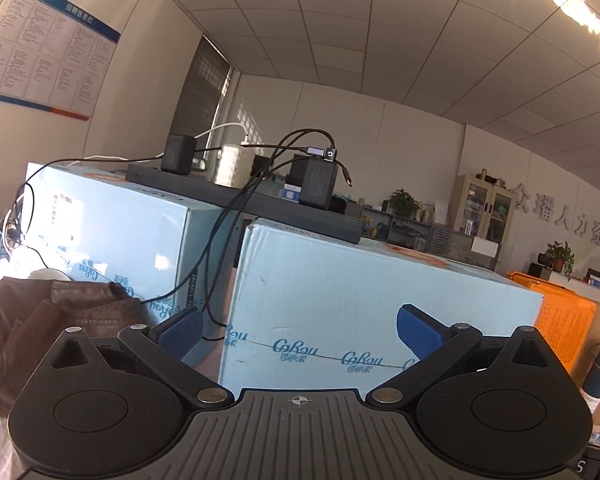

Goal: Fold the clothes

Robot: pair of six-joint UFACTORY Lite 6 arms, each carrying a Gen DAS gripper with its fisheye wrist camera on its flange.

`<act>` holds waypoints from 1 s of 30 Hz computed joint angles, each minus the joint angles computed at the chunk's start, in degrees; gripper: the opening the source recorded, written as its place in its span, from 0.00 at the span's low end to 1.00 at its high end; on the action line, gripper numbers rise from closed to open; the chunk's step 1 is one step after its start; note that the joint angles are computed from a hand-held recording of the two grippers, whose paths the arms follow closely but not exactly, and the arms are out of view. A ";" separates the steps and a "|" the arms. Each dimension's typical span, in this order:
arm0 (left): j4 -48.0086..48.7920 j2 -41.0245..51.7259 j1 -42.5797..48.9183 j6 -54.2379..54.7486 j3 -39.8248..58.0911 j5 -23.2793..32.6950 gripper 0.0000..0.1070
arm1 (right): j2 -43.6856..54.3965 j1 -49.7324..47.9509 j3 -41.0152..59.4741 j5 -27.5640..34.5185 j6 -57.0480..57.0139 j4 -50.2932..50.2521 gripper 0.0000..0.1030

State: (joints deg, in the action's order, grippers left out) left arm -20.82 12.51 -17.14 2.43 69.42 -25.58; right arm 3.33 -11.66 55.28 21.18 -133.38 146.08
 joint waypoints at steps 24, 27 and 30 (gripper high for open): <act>18.11 5.78 1.50 -15.27 2.24 0.11 0.96 | -0.81 -3.02 -2.12 3.12 -7.58 10.18 1.00; 17.66 6.18 1.65 -14.74 2.73 0.36 0.96 | -0.99 -3.79 -2.28 3.67 -5.83 8.84 1.00; 16.53 6.96 1.46 -13.30 3.46 0.59 0.96 | -1.45 -4.23 -2.78 4.01 -5.97 9.19 1.00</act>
State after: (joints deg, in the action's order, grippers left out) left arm -4.30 19.47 -15.68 -10.87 72.89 -24.99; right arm 1.88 -15.89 52.49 25.19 -139.35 155.27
